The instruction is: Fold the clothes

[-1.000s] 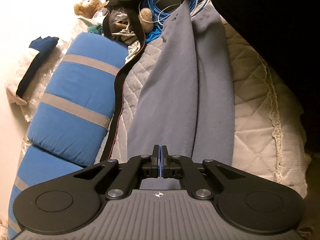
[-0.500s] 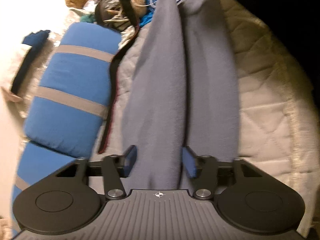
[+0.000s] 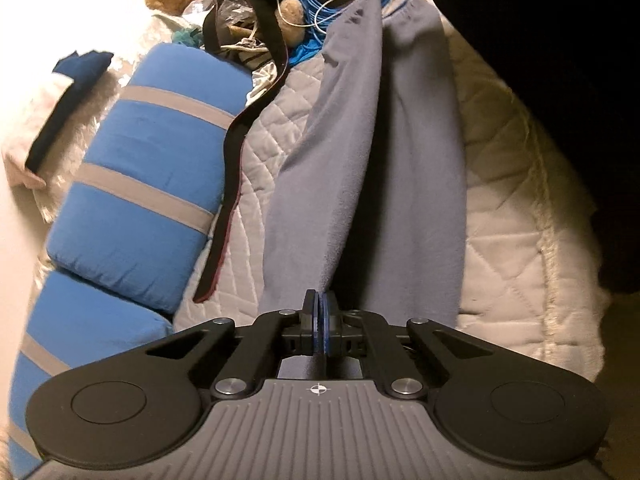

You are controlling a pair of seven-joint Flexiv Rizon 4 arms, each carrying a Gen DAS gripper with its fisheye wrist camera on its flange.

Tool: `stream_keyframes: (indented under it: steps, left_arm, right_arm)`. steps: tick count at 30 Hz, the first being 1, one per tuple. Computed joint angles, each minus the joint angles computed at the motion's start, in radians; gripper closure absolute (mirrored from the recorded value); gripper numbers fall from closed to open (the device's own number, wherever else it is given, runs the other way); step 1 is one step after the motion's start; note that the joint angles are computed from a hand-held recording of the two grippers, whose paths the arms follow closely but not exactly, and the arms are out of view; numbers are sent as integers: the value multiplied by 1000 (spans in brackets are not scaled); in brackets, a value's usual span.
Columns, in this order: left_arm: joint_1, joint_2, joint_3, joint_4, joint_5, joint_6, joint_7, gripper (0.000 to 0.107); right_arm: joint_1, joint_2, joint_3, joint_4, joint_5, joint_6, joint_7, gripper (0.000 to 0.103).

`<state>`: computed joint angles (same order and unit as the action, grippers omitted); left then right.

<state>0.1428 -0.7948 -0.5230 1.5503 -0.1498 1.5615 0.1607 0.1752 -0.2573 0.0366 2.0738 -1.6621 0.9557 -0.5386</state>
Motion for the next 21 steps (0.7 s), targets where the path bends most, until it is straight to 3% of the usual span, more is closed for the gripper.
stream_keyframes:
  steps: [4, 10, 19, 21]
  left_arm:
    - [9, 28, 3, 14, -23, -53, 0, 105]
    - [-19, 48, 52, 33, -33, -78, 35, 105]
    - [-62, 72, 117, 24, -102, -197, 68, 105]
    - [-72, 74, 130, 25, -112, -204, 80, 105]
  right_arm:
    - [1, 1, 5, 16, 25, 9, -27, 83]
    - [14, -8, 11, 35, 87, 10, -110, 84]
    - [31, -30, 6, 43, 159, 5, -194, 84]
    - [38, -33, 6, 42, 184, -1, -221, 90]
